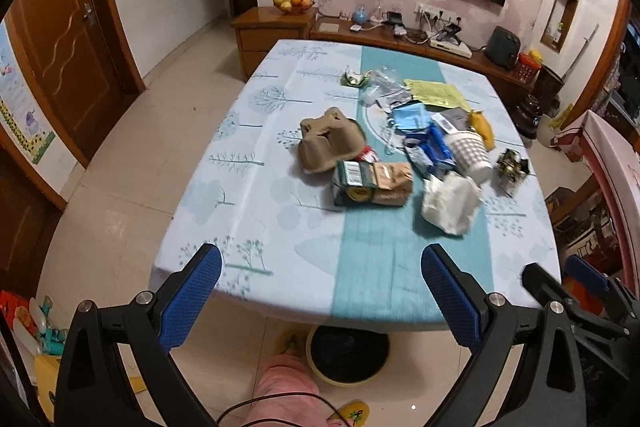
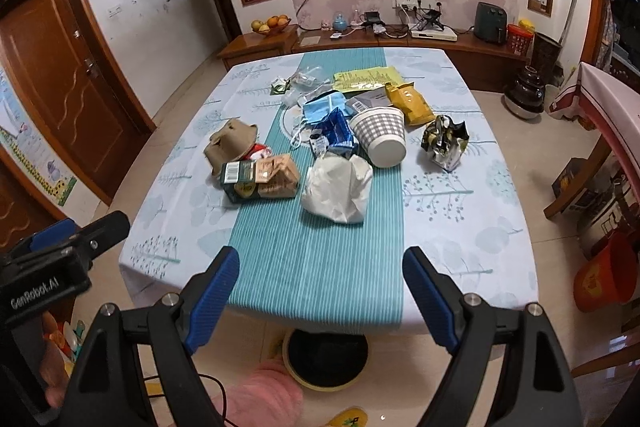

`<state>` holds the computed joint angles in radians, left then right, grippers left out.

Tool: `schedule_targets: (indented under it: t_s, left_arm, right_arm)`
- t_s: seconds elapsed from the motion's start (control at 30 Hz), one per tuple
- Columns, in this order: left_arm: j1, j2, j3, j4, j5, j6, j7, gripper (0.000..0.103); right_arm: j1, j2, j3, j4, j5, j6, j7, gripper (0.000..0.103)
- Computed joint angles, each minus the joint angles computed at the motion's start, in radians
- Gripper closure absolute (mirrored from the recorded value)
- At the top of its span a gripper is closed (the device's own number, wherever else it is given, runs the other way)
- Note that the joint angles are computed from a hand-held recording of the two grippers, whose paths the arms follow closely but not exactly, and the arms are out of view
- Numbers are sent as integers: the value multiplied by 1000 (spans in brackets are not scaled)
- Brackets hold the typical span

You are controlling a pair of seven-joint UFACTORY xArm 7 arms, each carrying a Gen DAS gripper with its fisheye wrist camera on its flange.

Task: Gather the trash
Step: 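Grasp the crumpled white tissue with the right gripper while the left gripper reaches the beige carton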

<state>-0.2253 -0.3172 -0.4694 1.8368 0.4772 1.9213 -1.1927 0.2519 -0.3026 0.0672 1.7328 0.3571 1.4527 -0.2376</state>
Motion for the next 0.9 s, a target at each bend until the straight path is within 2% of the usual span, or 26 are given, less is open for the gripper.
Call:
schedule_targets:
  t_s: [0.17,0.23,0.37,0.43,0.6,0.67,0.77,0.83,0.9]
  left_arm:
    - [16,-40,159,-89,-88,-130,173,4]
    - [29,-37,197,-106,-116,-172,254,4]
    - [50,2,261,-111,-180,-234,429,4]
    - [59,30,294,-110,-219,-265,514,4]
    - [71,125,331,-48,-275,-322,668,4]
    - [71,179,346,1,-311,-339,724,4]
    - [68,287,365,112,-373,-338,790,4]
    - [66,362,376,190,-414,-331,826,4]
    - [64,407,385,236,-439,-325,844,4]
  right_arm:
    - [-3,108,44,85,-49,2,119,19]
    - [-2,163,49,124,-47,18,182,19]
    - [5,236,67,126,-80,-12,289,19]
    - [11,271,71,125,-90,-18,332,31]
    - [17,341,70,116,-84,-44,407,35]
    - [18,355,69,109,-83,-61,427,41]
    - [19,377,71,113,-67,-59,446,56]
    - [18,384,73,110,-44,-60,442,77]
    - [21,390,76,111,-36,-55,443,78]
